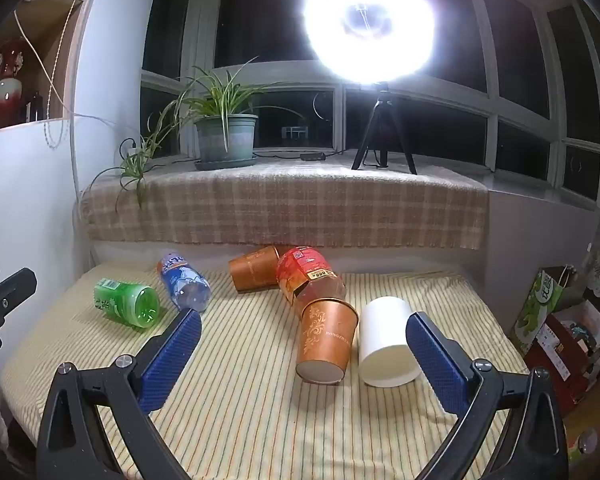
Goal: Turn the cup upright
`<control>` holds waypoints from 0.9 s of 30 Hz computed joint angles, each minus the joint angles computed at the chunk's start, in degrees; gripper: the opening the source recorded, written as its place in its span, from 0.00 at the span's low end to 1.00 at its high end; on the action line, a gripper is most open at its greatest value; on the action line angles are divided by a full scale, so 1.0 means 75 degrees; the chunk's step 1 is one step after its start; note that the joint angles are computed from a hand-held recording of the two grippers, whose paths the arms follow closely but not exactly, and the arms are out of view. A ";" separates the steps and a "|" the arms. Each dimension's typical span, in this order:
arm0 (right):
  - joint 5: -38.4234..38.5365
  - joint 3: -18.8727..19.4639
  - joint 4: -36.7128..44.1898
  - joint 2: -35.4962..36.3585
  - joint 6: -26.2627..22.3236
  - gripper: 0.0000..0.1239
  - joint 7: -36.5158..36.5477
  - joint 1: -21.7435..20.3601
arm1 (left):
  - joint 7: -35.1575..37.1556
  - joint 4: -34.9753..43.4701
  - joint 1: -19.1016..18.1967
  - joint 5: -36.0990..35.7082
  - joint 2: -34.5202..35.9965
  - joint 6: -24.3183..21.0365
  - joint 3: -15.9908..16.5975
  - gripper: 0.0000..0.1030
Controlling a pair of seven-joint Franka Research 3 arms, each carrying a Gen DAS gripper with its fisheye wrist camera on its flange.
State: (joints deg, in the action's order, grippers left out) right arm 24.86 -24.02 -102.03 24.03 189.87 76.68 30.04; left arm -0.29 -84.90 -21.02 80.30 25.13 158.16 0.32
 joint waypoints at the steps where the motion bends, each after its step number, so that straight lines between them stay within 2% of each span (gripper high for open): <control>1: 0.0006 -0.0010 0.0013 0.0000 -0.0029 0.83 0.0002 0.0011 | 0.0071 0.0009 0.0010 -0.0045 0.0009 -0.0007 -0.0013 1.00; 6: -0.0105 0.0128 0.0101 0.0006 -0.0053 0.83 0.0061 -0.0154 | 0.0179 0.0146 0.0074 -0.0301 0.0163 0.0055 -0.0008 1.00; 8: -0.0107 0.0234 0.0112 0.0034 -0.0001 0.83 0.0059 -0.0260 | -0.0304 0.0069 -0.0128 0.0125 0.0096 -0.0036 0.0167 1.00; 10: 0.0009 -0.0155 0.0080 0.0077 0.0063 0.83 0.0040 0.0132 | -0.0527 0.0035 -0.0142 0.0316 0.0108 -0.0072 0.0159 1.00; 13: 0.0122 -0.0376 0.0150 0.0169 0.0035 0.83 0.0008 0.0312 | -0.0457 -0.0032 0.0036 0.0258 0.0052 0.0147 0.0103 1.00; 17: 0.0266 -0.0758 0.0198 0.0257 -0.0019 0.83 0.0051 0.0654 | -0.0340 -0.0019 0.0089 0.0163 0.0056 0.0136 0.0041 1.00; 27: 0.0266 -0.0872 0.0194 0.0305 0.0005 0.83 0.0114 0.0745 | -0.0319 -0.0054 0.0087 0.0143 0.0005 0.0126 0.0047 1.00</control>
